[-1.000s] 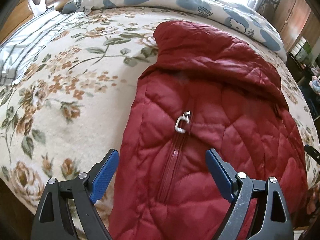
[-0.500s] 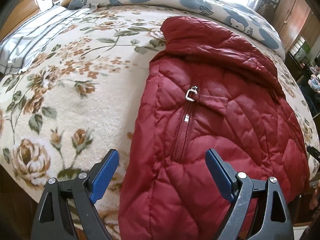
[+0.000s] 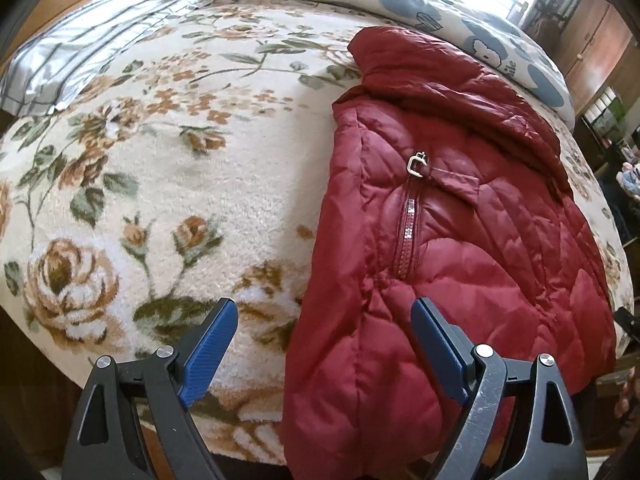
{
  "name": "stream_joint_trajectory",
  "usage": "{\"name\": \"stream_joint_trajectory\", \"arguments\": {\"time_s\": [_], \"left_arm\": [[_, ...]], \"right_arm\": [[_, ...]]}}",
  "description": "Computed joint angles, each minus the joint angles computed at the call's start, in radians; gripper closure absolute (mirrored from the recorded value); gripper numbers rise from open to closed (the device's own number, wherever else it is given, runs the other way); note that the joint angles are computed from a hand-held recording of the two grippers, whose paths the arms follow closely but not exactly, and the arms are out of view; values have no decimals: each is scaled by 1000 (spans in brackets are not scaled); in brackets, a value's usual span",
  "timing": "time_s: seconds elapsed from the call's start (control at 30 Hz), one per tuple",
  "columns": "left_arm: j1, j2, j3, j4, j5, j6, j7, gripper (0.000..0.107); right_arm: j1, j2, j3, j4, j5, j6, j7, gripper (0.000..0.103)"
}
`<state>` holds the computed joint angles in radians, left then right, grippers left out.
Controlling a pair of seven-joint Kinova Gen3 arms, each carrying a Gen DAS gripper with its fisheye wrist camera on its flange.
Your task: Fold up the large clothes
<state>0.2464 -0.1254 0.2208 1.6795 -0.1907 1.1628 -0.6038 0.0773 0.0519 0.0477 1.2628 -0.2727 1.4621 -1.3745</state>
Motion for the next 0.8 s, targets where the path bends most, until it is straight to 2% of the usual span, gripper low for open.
{"name": "stream_joint_trajectory", "arguments": {"time_s": [0.27, 0.57, 0.8], "left_arm": [[-17, -19, -19, 38, 60, -22, -47, 19], [-35, -44, -51, 105, 179, -107, -163, 18], [-42, -36, -61, 138, 241, -157, -242, 15]], "right_arm": [[42, -3, 24, 45, -53, 10, 26, 27], [112, 12, 53, 93, -174, 38, 54, 27], [133, 11, 53, 115, -211, 44, 74, 25]]}}
